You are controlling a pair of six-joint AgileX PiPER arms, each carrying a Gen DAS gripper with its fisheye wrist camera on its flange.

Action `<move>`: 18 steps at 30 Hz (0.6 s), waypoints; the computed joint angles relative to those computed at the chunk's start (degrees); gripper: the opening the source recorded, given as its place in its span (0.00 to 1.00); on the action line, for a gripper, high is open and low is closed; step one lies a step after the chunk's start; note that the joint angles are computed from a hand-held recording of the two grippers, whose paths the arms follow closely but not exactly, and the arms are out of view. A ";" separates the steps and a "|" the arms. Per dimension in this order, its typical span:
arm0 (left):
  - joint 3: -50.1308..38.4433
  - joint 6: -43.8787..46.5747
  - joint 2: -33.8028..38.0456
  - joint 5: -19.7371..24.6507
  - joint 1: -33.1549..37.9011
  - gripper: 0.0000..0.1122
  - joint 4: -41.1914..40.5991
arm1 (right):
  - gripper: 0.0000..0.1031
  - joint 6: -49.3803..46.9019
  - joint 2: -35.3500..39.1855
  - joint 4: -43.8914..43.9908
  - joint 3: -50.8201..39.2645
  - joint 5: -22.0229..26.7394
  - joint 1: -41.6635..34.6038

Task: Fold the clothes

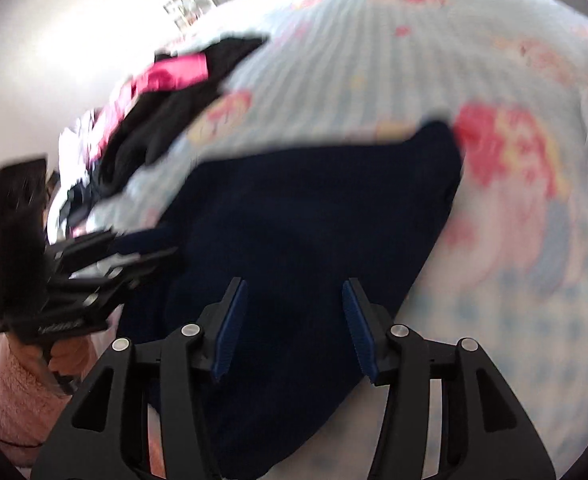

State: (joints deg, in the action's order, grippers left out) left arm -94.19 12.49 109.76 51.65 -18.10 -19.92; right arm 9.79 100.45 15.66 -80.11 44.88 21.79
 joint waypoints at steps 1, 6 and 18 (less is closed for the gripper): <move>-0.07 -1.59 0.51 0.39 -0.54 0.43 1.98 | 0.47 1.37 -0.05 -1.03 1.63 -0.72 0.49; -0.92 -1.66 -0.28 3.05 1.68 0.38 3.32 | 0.42 0.76 -7.03 3.63 10.47 -4.88 -1.74; 5.54 -5.00 -3.17 1.11 -1.73 0.45 7.98 | 0.46 7.58 -7.64 -0.92 11.33 -4.89 4.58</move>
